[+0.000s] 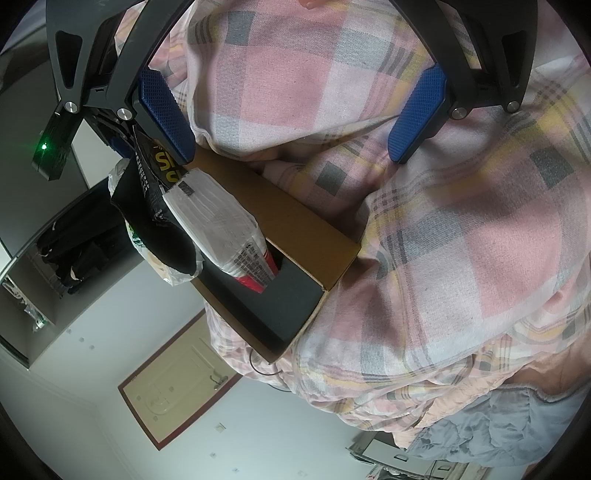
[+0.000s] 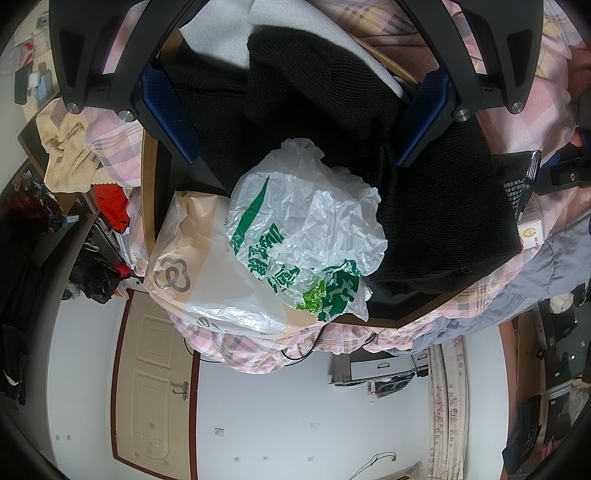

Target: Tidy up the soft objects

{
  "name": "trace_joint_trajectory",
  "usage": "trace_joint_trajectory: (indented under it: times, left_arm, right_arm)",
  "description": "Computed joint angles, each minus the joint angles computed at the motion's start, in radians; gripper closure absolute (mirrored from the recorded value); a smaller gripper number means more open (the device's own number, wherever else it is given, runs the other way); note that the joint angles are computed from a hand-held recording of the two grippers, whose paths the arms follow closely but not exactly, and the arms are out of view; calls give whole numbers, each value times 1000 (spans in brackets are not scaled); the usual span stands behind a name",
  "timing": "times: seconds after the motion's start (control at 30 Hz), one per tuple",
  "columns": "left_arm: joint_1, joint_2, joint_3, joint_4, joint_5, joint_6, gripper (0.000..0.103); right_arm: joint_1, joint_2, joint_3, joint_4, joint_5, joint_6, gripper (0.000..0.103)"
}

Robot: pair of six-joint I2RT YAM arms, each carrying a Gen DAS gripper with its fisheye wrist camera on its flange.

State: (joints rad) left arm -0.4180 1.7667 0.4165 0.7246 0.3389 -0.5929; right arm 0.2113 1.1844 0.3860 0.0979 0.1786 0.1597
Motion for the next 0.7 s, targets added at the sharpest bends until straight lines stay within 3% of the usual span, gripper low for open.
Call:
trace_joint_trajectory:
  times: [0.53, 0.6, 0.7]
  left_arm:
    - [-2, -3, 4, -15, -8, 9, 0]
    - [-21, -14, 13, -54, -41, 23, 0]
    - [-100, -56, 46, -187, -183, 63, 0]
  right_arm:
    - [2, 0, 0, -1, 1, 1, 1]
    - [2, -1, 0, -1, 1, 1, 1]
    - [1, -1, 0, -1, 0, 1, 1]
